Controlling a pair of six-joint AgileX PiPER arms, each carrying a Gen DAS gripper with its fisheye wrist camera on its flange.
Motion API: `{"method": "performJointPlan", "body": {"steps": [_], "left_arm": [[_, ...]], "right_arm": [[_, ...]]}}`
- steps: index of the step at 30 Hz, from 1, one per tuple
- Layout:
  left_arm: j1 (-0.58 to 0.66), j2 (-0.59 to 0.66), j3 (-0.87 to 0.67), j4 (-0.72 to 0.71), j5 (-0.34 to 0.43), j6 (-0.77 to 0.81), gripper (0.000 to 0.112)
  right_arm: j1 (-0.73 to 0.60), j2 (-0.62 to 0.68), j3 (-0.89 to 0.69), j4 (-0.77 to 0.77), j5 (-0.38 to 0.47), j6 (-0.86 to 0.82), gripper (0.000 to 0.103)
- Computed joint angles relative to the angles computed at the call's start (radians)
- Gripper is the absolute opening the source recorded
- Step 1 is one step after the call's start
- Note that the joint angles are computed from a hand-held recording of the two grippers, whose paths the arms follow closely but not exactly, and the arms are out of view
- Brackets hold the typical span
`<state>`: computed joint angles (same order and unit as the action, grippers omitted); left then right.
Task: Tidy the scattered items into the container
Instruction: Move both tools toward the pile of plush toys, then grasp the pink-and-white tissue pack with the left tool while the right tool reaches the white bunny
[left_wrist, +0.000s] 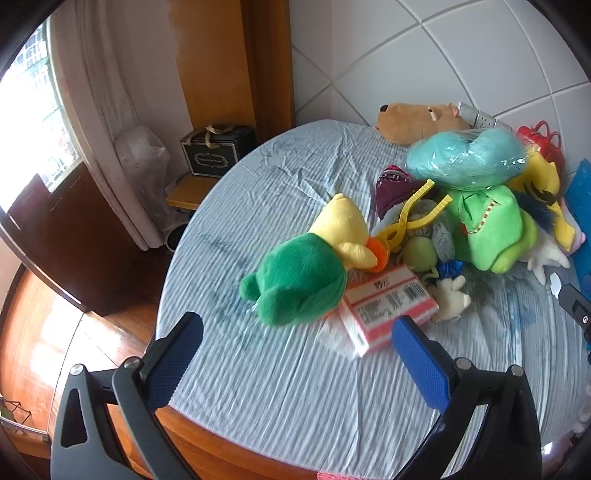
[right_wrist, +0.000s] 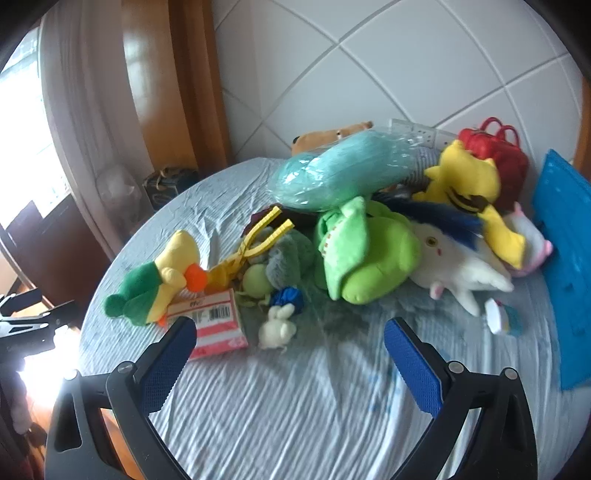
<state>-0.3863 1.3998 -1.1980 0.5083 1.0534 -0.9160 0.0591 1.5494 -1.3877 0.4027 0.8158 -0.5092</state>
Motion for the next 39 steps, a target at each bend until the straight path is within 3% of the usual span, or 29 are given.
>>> {"method": "performJointPlan", "body": {"steps": [10, 18, 19, 23, 25, 30, 39], "left_arm": [[0.132, 0.220, -0.162, -0.131, -0.098, 0.229, 0.103], [0.223, 0.388, -0.311, -0.276, -0.118, 0.487, 0.097], [0.225, 0.399, -0.317, -0.299, -0.126, 0.519, 0.097], [0.200, 0.441, -0.347, -0.378, -0.141, 0.636, 0.097], [0.176, 0.462, -0.354, -0.410, -0.142, 0.666, 0.097], [0.120, 0.500, -0.344, -0.426, -0.151, 0.630, 0.097], [0.084, 0.488, -0.225, -0.372, -0.192, 0.426, 0.097]], "right_arm": [[0.061, 0.168, -0.132, -0.103, 0.011, 0.126, 0.103], [0.119, 0.266, -0.199, -0.235, 0.006, 0.361, 0.102], [0.123, 0.286, -0.209, -0.247, 0.011, 0.385, 0.101], [0.125, 0.354, -0.227, -0.282, 0.029, 0.470, 0.077], [0.117, 0.376, -0.224, -0.286, 0.037, 0.483, 0.077], [0.097, 0.393, -0.208, -0.278, 0.030, 0.445, 0.076], [0.073, 0.440, -0.226, -0.211, 0.052, 0.274, 0.076]]}}
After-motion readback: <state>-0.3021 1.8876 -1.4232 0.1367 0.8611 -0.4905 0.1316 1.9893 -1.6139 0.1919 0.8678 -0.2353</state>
